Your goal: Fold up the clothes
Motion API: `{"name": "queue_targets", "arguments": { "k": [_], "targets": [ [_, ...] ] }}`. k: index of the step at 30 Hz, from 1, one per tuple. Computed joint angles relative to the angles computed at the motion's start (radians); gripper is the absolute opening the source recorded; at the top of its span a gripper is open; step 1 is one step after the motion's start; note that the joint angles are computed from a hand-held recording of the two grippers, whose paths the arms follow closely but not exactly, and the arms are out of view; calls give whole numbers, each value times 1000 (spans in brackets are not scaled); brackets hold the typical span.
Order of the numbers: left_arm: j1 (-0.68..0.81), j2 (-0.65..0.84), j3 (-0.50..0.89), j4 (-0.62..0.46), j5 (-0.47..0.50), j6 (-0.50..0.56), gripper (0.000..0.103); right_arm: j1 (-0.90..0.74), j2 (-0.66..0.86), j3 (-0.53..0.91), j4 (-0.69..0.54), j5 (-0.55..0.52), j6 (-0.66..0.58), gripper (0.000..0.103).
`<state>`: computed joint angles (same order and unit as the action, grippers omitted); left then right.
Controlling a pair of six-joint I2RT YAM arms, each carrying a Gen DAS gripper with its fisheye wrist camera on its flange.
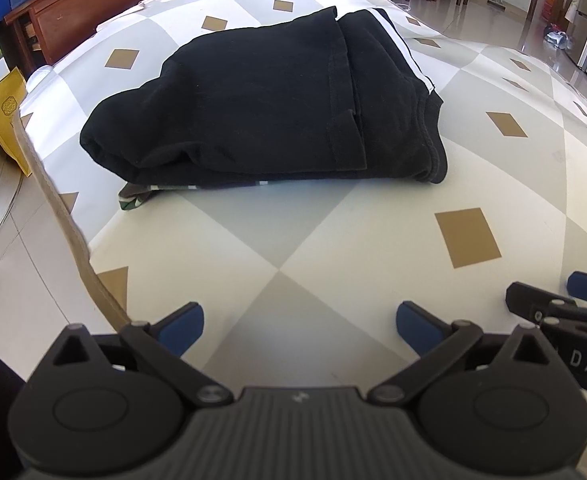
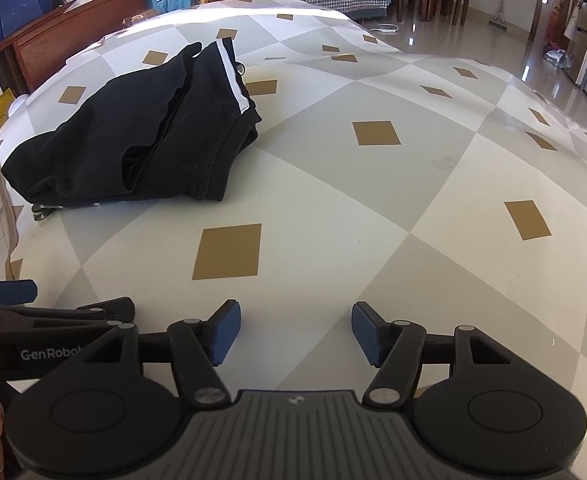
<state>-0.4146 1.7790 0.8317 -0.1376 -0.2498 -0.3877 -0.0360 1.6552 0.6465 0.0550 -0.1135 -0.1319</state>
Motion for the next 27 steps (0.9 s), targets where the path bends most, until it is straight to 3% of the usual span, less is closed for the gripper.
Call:
{"name": "queue_targets", "arguments": {
  "k": [27],
  "targets": [
    [-117,5,18,-27,-20,-7,103,-102,-49,-32,-38,16,-25,61]
  ]
}}
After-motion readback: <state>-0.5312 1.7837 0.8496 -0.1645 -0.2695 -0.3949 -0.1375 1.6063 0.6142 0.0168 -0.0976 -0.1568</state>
